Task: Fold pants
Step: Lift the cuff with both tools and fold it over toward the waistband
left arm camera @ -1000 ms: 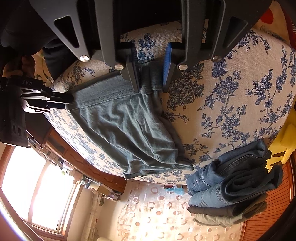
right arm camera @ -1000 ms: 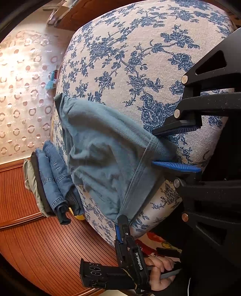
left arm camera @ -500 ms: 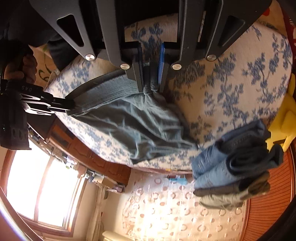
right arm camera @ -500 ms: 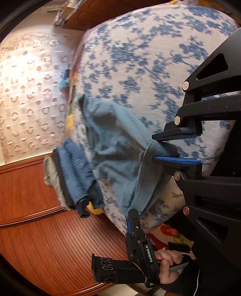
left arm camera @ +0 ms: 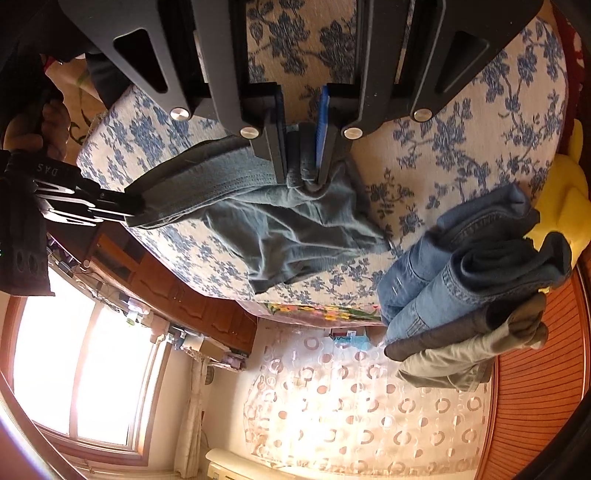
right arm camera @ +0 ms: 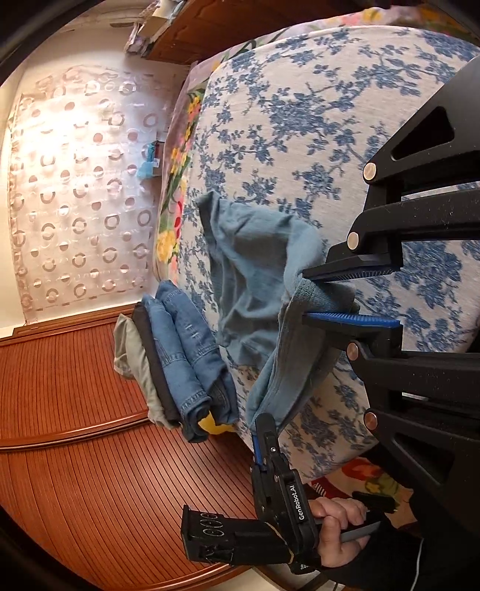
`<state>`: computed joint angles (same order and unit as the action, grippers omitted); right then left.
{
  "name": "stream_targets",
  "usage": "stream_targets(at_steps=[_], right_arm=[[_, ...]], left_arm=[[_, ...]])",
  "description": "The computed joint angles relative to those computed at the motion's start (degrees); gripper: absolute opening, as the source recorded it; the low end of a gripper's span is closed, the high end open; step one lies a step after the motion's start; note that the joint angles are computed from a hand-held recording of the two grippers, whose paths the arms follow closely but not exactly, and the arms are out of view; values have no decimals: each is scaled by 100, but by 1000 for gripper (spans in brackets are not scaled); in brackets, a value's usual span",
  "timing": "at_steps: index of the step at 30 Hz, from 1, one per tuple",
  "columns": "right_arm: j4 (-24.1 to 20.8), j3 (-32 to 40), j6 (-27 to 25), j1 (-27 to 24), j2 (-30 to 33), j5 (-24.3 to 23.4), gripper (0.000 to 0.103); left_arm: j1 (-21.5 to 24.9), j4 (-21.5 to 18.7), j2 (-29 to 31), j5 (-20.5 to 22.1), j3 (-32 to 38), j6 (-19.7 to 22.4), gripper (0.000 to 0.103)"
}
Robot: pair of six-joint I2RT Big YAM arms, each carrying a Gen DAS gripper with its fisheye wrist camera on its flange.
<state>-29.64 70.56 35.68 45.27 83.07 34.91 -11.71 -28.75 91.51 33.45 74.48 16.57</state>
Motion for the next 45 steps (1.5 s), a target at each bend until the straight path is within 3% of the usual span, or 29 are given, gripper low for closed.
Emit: stream_targets(at_steps=[9,33,45], right_arm=[[101,286,-363,-281,211,8,16],[266,1012,-734,-1088,896,-385,16],[-32,1710,-644,-1509,1502,-788,17]], left_arm=[[-102,78,296,-179,462,-84,14],[-362,-70,1150,-718,1580,-351,15],[-496,-237,1589,-1078,2136,-380,15]])
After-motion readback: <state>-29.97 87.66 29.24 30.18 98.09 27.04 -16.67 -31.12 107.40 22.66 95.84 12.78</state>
